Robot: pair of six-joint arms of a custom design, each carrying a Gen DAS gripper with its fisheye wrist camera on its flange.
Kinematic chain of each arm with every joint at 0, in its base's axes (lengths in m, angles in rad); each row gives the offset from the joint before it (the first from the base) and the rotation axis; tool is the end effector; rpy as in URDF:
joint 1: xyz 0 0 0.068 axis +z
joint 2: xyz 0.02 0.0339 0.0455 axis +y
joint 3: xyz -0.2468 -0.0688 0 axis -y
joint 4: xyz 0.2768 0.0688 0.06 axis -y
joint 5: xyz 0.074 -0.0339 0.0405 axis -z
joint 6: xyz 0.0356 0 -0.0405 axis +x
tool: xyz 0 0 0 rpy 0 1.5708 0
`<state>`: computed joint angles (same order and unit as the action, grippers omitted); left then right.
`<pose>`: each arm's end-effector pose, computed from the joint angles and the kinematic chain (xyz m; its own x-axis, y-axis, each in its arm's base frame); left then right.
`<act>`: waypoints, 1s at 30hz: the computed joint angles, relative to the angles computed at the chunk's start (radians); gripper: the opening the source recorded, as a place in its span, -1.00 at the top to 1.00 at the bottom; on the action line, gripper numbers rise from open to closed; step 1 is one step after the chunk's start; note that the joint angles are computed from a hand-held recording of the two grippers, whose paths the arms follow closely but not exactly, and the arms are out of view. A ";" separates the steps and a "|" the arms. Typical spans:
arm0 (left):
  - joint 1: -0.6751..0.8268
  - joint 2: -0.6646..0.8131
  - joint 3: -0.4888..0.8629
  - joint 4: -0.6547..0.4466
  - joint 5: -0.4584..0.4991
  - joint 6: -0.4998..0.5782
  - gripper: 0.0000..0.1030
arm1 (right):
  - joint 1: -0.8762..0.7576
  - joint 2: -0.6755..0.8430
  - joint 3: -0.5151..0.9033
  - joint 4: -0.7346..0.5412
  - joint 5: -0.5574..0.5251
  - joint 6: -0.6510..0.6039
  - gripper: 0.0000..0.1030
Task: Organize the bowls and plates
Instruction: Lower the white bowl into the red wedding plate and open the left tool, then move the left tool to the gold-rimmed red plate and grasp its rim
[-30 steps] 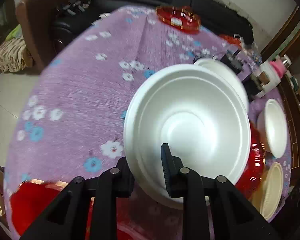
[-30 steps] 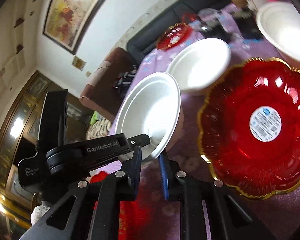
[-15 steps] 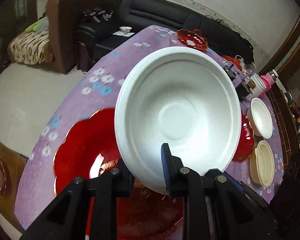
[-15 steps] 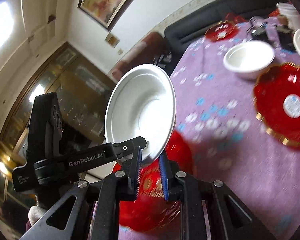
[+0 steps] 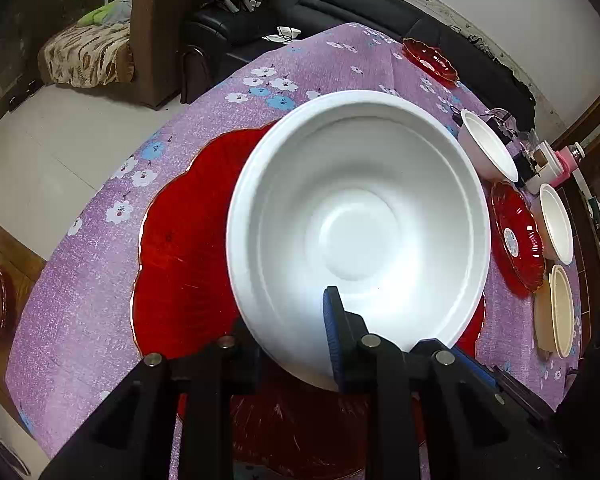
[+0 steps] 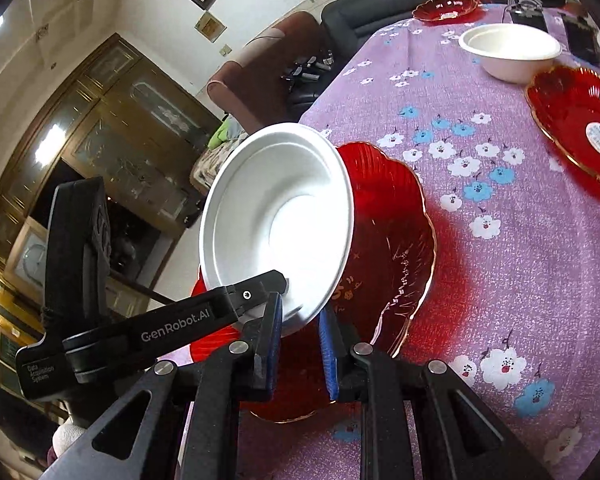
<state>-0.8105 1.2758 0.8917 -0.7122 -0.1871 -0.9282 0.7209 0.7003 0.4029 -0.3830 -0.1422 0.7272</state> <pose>0.1958 -0.1963 0.2046 -0.8904 -0.2051 -0.4063 -0.0992 0.9587 -0.2666 0.1457 0.1348 0.1801 -0.8424 0.1358 -0.5214 -0.2358 0.7772 0.5834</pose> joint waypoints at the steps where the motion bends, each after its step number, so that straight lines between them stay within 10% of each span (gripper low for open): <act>1: 0.002 -0.005 -0.005 0.004 0.005 -0.002 0.50 | -0.002 0.007 0.006 -0.002 0.002 -0.004 0.60; 15: 0.011 -0.162 -0.114 0.052 0.078 -0.055 -0.18 | 0.034 0.097 0.056 0.004 0.046 -0.023 0.54; 18: 0.009 -0.196 -0.127 0.060 0.082 -0.072 -0.33 | 0.028 0.088 0.050 -0.001 0.034 -0.019 0.24; 30: -0.064 -0.419 -0.184 -0.019 -0.028 -0.173 -0.36 | 0.069 -0.128 0.001 -0.122 0.097 0.021 0.04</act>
